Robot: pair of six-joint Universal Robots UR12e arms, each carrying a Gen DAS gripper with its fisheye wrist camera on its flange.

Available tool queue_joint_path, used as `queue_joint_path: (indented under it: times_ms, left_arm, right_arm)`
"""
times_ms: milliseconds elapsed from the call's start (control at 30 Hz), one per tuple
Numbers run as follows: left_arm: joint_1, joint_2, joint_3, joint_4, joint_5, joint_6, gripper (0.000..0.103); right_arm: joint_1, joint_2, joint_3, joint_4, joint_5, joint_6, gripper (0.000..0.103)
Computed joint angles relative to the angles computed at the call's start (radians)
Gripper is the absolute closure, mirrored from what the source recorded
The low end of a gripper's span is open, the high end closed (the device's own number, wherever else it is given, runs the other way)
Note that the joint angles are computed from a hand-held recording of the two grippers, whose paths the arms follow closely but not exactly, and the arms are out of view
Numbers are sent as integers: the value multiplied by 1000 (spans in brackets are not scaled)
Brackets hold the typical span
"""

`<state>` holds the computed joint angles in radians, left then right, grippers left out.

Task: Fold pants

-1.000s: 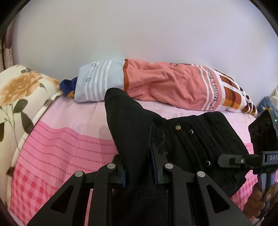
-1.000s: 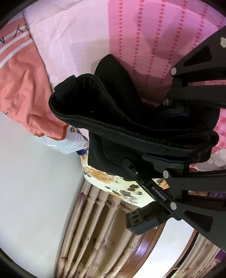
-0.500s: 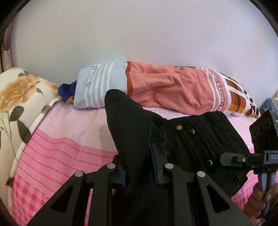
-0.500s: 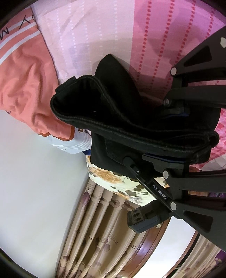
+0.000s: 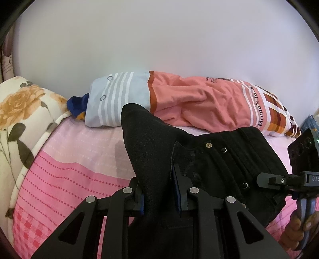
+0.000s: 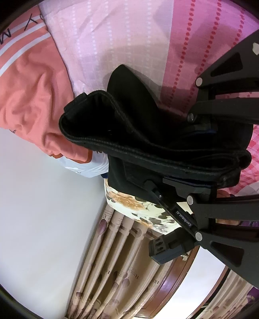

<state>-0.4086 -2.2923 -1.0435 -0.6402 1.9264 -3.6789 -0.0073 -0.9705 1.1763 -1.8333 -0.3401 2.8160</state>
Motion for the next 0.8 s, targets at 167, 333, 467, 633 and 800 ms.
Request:
queue_joint_path:
  times_ms: [167,333,467,633,800]
  left_arm:
    - [3,0,-5,-4,0,-3,81]
    - [6,1,-12,-10,2,-9,80]
    - [9,1,-19,-16,2,-14,79]
    - [12,2,-31,-16,0,-25,77]
    - [10,-2,-32,-19,19,-20,73]
  right_arm:
    - [1,5,-6,0,-7,-6,71]
    - [2,6,-8,-16,-33,-10,71]
    - [4,3,-7,-31,-63,-9,71]
    - [8,-1,1,-71,-115,14,71]
    - [14,-8,13,-143,-176,50,71]
